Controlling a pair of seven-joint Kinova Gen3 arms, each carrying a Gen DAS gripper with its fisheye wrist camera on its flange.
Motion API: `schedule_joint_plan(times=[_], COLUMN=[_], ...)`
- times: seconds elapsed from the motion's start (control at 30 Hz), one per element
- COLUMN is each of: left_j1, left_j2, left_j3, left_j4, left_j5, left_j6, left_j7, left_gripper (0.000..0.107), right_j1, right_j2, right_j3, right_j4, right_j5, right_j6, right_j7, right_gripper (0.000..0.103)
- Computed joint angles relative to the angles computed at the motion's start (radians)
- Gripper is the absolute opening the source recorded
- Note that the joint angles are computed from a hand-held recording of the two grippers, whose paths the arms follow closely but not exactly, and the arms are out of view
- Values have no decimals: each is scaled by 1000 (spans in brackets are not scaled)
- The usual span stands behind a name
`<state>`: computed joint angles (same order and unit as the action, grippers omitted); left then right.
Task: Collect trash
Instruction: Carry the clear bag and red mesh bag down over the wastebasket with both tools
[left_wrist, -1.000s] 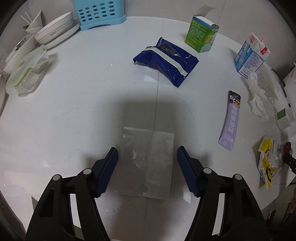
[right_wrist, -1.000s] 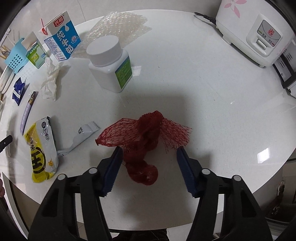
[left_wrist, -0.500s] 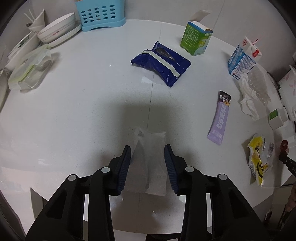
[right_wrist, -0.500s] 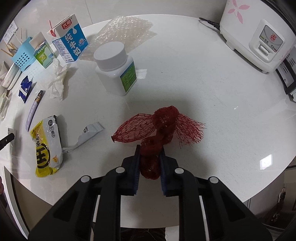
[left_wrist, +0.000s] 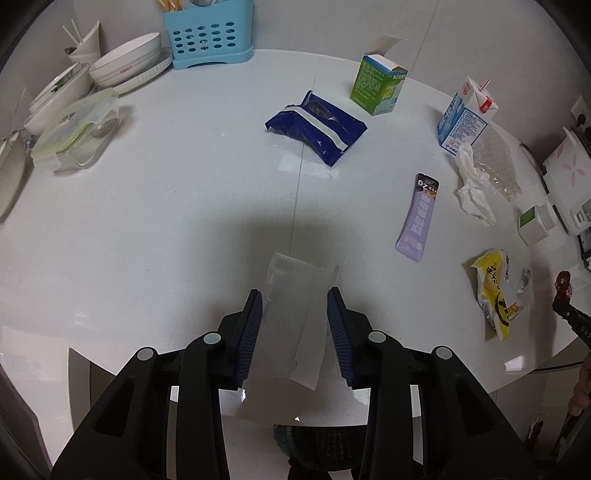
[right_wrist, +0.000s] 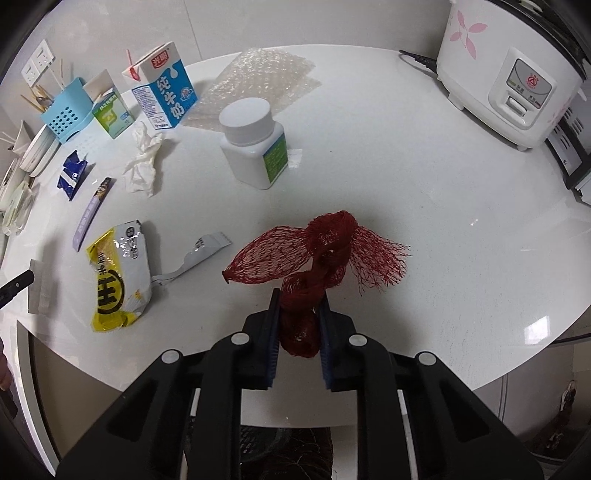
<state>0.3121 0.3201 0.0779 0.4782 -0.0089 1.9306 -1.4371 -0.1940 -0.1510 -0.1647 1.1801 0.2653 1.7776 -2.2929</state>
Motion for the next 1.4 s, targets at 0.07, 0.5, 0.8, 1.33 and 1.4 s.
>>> schedule_joint_plan(times=[0.07,0.5,0.8,1.33,1.4], left_j1=[-1,-28,-86,-162,-170], left_j2=[-8,-115,-244,-520,-549], left_j3=[2,23,34,14,-6], left_j4=[-13,8,129,557,628], left_j5=[7,65,127,205,230], left_j6=[5,11,-18,-166,-192], left_j7=[5,13,-22,-91,-87], left_gripper=[36,36,36,36,36], right_j1=[-7,-103,-228,-564,-587], right_j2=[-3,-1,15,87,78], right_j3=[-13,-145,-321,-454,-429], right_j4=[-12,-116,-171,-97,-37], right_j5=[4,103,222,285,248], right_j6=[5,70,152,208,167], right_j7=[-4,-83,-238,-612,-638], right_gripper=[17,17,17,17,17])
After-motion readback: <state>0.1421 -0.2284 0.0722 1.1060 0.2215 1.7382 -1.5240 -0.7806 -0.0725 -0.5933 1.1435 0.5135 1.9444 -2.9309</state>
